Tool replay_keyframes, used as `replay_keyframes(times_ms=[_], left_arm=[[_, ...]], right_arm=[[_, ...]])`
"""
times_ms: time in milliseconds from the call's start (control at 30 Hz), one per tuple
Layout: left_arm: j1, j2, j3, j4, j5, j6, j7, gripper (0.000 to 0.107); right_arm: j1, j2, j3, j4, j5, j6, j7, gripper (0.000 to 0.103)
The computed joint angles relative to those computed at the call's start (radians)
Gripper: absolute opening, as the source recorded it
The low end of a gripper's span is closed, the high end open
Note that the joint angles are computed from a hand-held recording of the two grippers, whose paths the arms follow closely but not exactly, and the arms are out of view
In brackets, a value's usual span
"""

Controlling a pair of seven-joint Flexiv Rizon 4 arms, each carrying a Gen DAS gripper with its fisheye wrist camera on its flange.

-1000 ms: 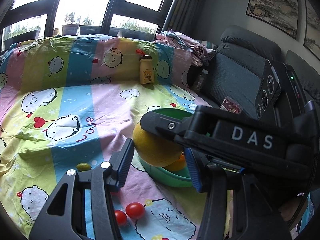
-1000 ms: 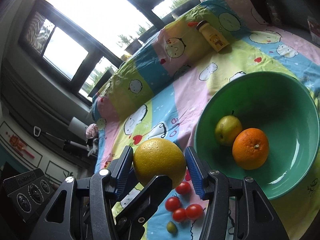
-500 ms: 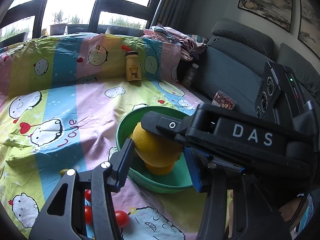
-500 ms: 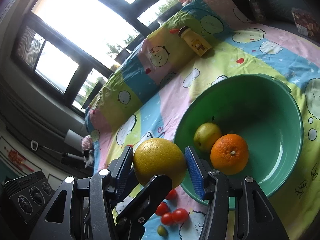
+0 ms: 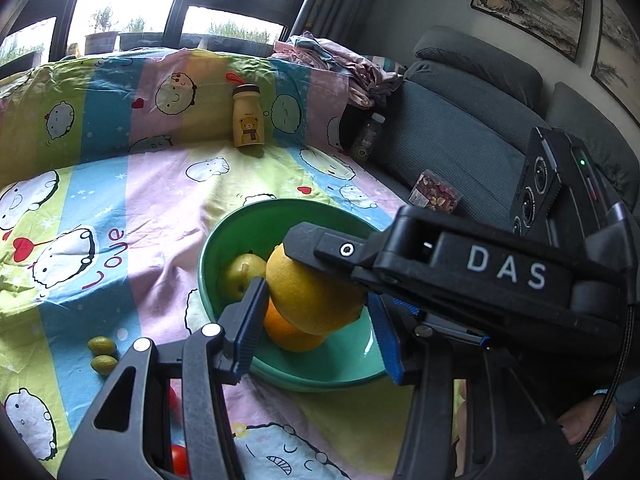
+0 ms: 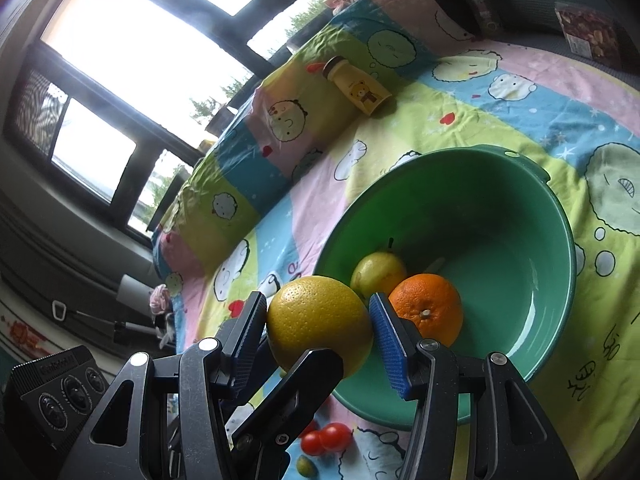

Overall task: Organize fruits
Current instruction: 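Lower the grapefruit into the basin beside the orange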

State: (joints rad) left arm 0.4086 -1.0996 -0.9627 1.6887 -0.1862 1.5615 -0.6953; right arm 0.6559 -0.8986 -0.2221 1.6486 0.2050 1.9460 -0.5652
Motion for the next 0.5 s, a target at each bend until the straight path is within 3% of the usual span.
replay_keyframes(times_ms=[500], left_arm=[[-0.045,0.002,0.029,-0.044,-0.080,-0.073,0.041,0.050]], right_arm=[[0.011,0.004,-0.028,0.021,0.004,-0.038,0.051,0.056]])
